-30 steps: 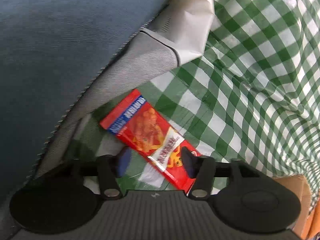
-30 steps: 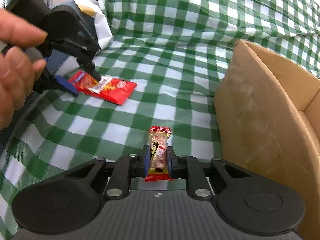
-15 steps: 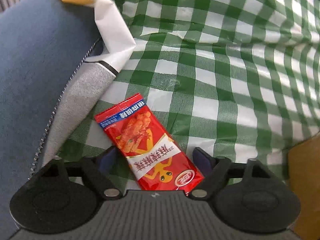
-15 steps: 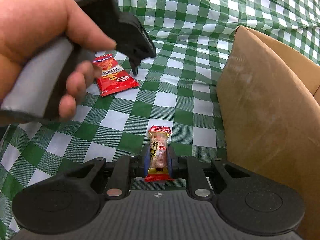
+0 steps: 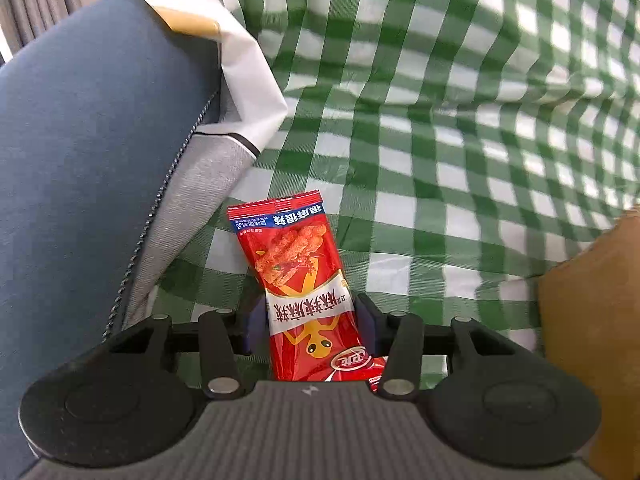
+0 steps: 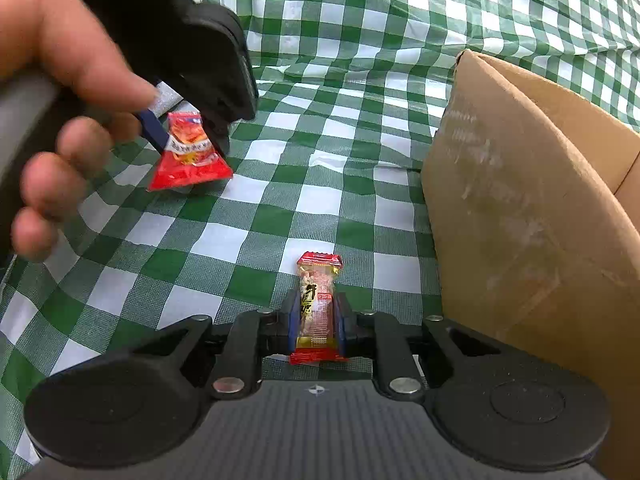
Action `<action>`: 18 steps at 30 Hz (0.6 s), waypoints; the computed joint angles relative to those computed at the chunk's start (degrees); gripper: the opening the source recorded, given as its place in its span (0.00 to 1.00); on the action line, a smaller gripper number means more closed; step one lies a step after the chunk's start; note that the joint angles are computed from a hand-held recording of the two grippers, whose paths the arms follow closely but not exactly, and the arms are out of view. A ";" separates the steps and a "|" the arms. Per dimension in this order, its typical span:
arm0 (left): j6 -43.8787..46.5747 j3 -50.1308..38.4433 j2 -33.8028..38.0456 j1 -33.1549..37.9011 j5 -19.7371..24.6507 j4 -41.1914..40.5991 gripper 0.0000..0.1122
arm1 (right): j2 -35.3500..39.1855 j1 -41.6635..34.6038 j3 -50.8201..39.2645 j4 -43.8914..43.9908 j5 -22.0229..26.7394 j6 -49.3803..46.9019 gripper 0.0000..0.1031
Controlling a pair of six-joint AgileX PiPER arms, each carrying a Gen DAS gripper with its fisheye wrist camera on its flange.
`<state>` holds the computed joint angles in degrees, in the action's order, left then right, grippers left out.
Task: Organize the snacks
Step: 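Carry red-wrapped candy with right tool while left tool carries red packet over box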
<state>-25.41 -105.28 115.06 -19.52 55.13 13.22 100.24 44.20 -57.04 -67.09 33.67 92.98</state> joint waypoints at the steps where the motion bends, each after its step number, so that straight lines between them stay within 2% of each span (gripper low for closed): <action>1: 0.15 2.00 -1.73 0.19 -0.84 -0.79 0.47 | -0.25 0.16 -0.04 0.23 0.15 -0.29 0.18; 6: 0.81 12.22 -10.68 1.67 -3.38 -5.70 0.46 | -4.04 1.08 1.28 2.27 0.04 -3.03 0.18; 10: -0.39 16.22 -16.92 1.10 -2.42 -7.04 0.46 | -8.84 3.57 3.76 2.54 2.23 -4.42 0.18; 15: -7.52 20.86 -25.16 -4.39 -2.45 2.29 0.46 | -18.02 6.59 6.22 5.58 6.54 -7.70 0.18; 18: -11.74 23.41 -28.96 -7.66 -4.23 5.56 0.46 | -25.19 6.91 7.27 8.05 8.03 -11.91 0.18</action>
